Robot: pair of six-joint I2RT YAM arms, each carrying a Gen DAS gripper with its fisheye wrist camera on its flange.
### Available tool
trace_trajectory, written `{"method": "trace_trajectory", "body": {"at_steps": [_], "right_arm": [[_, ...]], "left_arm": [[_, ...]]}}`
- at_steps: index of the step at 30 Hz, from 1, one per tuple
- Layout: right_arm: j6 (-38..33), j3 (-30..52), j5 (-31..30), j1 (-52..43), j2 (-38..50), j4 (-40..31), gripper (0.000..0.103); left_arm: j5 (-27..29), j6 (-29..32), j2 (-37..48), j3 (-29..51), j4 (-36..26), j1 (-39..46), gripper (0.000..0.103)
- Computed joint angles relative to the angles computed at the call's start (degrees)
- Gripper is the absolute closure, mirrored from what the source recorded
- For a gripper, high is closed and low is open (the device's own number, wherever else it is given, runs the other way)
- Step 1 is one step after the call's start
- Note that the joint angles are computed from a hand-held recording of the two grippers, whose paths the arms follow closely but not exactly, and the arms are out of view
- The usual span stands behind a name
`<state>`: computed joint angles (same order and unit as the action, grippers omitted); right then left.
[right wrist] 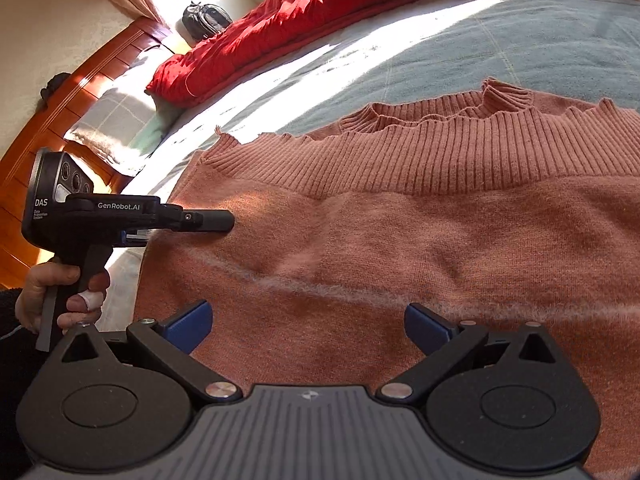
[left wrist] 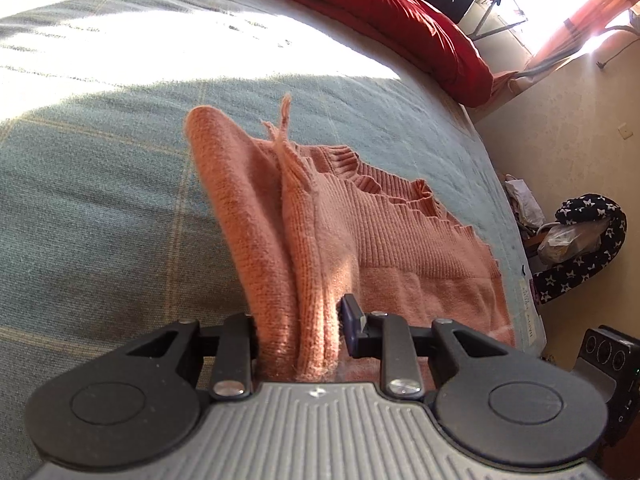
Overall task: Fold clothes
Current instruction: 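Close the left gripper on the sweater's folded side edge, then lift the gripped side edge with the left gripper and fold it over the sweater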
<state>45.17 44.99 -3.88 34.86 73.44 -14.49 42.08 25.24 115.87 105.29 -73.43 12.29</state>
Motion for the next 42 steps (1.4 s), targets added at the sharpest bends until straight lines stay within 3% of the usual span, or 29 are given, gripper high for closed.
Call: {"method": "trace_trajectory", "body": {"at_steps": [6,21,42], "right_arm": [[0.4,1.3,-1.3,1.5,-1.7,-6.5,0.000],[-0.5,-1.9,1.8,3.5,-12.1,-13.0,0.000],[-1.2,-11.6,-2.0,-4.5,-33.3,-18.1,0.000]], "left_arm": [[-0.6,-0.9,-2.7,-0.8,-0.1,-0.9,0.078],[-4.0,-7.2,-9.9,-0.2,-0.3,-6.0,0.081],[-17.7,-18.2,-18.4,-0.4,2.5,-21.3,0.085]]}}
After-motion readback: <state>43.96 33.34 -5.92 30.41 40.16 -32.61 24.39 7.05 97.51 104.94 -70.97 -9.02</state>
